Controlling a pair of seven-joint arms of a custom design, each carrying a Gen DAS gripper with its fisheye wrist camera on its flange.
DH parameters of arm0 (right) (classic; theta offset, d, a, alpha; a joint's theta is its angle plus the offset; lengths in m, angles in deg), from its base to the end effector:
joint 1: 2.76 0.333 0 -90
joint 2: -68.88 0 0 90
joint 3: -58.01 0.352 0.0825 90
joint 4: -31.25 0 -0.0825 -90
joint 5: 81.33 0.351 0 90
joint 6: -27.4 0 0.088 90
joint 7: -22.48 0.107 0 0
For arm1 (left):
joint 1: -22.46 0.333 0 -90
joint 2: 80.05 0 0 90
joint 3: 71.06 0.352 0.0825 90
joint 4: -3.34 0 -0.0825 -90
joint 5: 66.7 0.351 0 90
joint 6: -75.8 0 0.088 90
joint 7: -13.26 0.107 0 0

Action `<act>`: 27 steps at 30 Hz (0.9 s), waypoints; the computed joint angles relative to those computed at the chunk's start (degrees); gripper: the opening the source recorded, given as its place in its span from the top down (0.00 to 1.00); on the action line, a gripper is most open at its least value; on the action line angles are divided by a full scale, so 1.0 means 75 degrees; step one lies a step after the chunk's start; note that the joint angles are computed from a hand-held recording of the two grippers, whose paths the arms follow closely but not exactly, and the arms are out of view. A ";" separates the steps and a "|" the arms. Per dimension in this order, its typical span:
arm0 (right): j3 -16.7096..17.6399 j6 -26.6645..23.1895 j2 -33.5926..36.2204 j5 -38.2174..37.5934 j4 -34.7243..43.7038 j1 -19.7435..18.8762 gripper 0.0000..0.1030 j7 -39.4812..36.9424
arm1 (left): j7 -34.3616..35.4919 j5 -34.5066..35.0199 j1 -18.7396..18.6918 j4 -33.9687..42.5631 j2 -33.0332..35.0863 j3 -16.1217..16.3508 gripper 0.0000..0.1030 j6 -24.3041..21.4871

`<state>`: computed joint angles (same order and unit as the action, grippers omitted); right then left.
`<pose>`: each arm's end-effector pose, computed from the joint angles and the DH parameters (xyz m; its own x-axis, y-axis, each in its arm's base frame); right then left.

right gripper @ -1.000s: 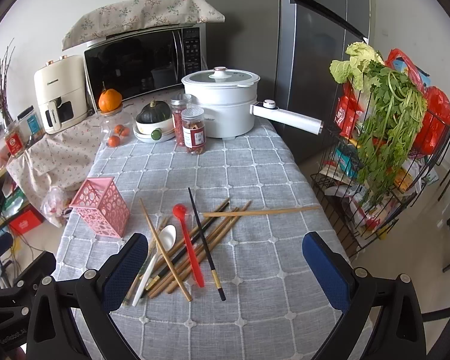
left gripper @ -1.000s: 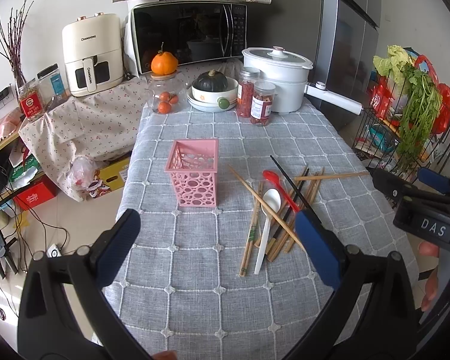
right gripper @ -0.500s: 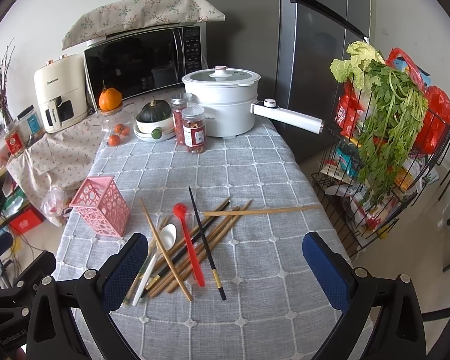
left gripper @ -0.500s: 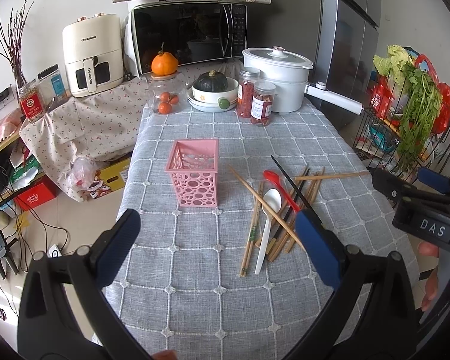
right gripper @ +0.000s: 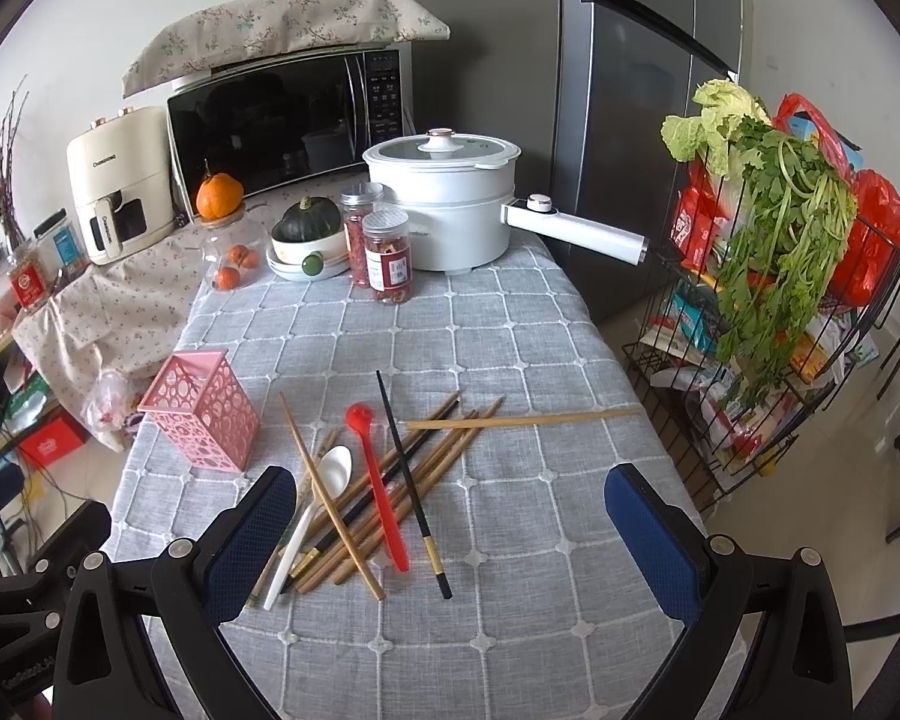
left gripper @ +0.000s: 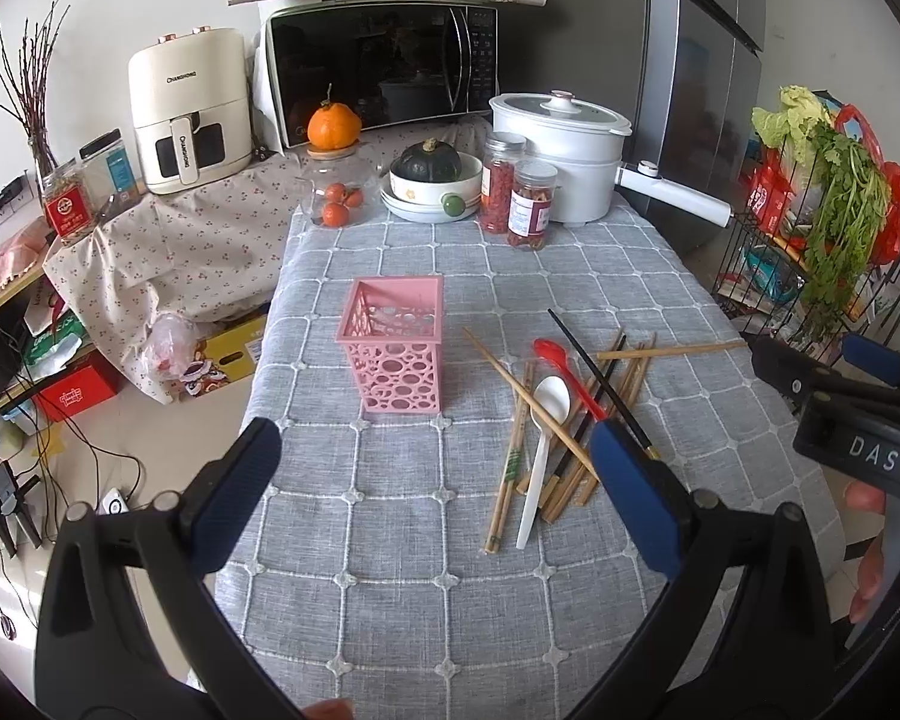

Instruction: Organize utensils

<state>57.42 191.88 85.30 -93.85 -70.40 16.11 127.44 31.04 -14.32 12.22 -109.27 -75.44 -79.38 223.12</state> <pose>0.6271 0.2209 0.5437 0.2404 -0.9707 0.0059 -0.6626 -0.1685 -0.7297 0.5533 -0.1966 0.5366 0.2797 -0.9601 -0.0052 -0.6563 -0.1873 -0.7308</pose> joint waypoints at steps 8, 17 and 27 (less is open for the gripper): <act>0.0050 -0.0010 0.0023 0.0029 -0.0071 -0.0033 0.00 -0.0039 | 0.0094 -0.0030 -0.0026 0.0059 0.0050 0.0004 0.01 -0.0054; 0.0726 -0.0639 0.0401 0.1432 0.0636 -0.0620 0.00 -0.1511 | 0.1134 -0.0880 -0.0012 0.0560 0.0515 0.0059 0.01 0.0024; 0.0496 -0.3052 0.1975 0.2523 0.3397 -0.0739 0.00 -0.1674 | 0.4348 -0.4448 0.0179 0.2452 0.1860 -0.0115 0.05 -0.0392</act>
